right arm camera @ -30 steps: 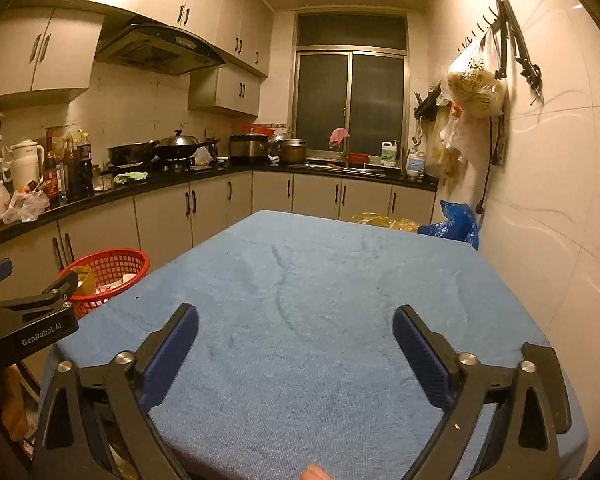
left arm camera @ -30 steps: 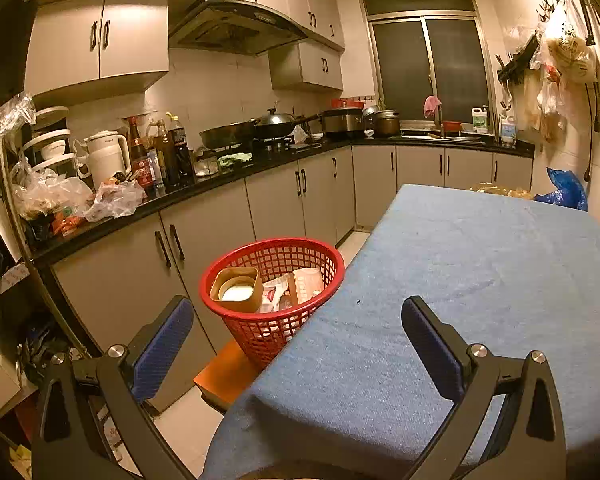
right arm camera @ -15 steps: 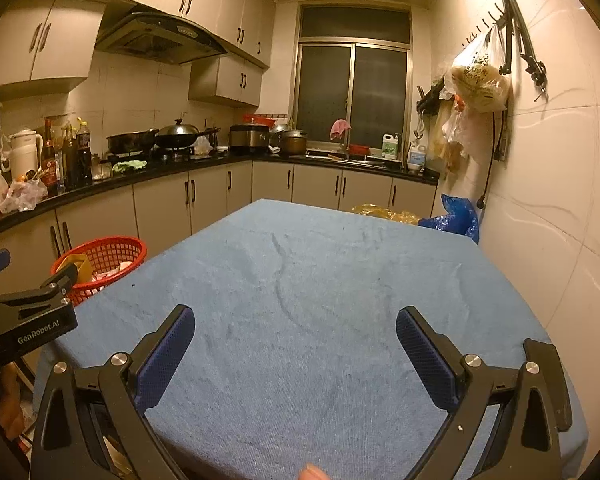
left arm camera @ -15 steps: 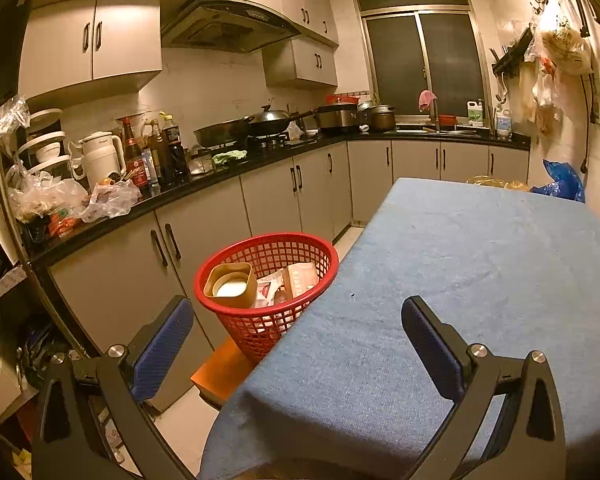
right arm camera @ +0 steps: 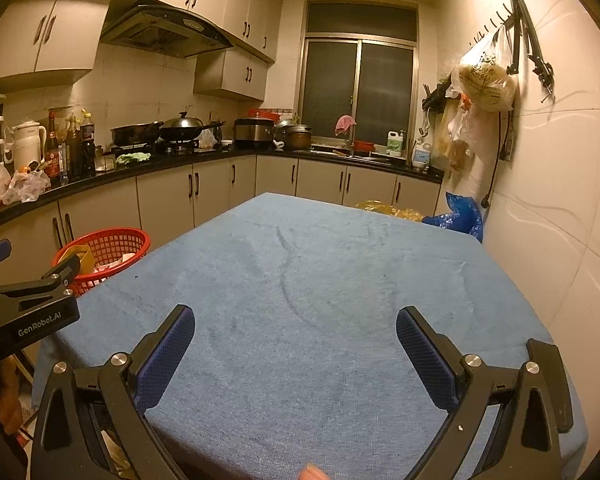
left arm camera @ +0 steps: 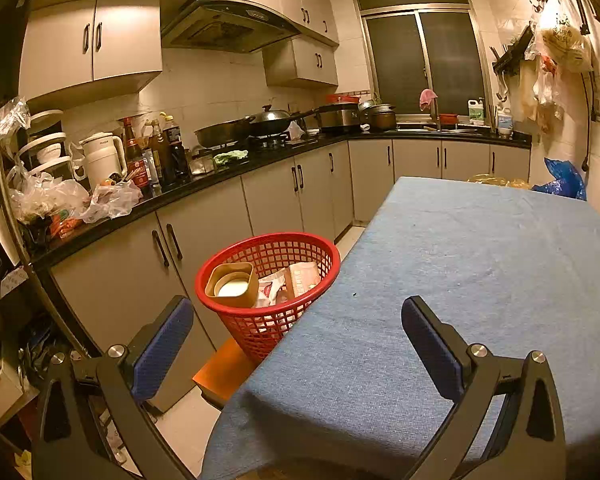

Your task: Collect trash

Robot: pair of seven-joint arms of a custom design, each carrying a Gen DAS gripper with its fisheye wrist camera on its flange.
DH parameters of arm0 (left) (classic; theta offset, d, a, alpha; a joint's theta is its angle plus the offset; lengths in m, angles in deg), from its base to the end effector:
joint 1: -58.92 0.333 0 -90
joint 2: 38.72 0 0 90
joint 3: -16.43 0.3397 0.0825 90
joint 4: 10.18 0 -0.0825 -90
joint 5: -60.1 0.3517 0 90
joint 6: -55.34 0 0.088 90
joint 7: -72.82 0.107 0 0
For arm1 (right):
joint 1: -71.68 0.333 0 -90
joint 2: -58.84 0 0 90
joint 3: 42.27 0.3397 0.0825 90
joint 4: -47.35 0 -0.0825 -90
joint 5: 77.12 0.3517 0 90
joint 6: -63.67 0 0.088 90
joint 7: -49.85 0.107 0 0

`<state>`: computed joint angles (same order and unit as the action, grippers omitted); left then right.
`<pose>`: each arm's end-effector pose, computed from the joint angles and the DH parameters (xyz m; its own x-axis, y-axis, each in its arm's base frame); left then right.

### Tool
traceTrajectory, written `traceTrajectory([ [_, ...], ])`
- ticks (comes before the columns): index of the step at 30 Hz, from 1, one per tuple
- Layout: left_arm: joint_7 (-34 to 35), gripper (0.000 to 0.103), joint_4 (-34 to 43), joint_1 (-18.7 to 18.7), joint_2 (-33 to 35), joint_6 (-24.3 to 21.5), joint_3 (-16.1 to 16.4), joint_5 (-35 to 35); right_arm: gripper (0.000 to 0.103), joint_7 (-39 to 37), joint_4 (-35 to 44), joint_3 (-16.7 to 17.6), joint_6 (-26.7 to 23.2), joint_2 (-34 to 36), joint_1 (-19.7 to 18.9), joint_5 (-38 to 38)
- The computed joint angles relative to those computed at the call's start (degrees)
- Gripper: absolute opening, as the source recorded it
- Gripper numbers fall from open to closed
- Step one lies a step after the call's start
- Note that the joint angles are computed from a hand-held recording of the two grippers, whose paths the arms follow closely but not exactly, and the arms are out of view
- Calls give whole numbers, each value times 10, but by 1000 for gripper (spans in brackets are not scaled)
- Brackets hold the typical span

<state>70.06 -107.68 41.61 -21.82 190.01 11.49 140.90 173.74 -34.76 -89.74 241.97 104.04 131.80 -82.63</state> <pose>0.6154 -0.2293 0.5052 0.4025 -0.9062 -0.1300 -0.4267 -0.0601 -0.9024 0.6508 0.3798 0.4815 0.1637 -0.9811 0.1034 -0.3804 -0.1595 -0.9110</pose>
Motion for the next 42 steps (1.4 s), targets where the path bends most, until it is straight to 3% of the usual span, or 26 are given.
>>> traceTrajectory([
  [42, 16, 103, -1, 1, 3, 15, 1, -12, 102, 30, 8, 43, -17, -12, -33, -38],
])
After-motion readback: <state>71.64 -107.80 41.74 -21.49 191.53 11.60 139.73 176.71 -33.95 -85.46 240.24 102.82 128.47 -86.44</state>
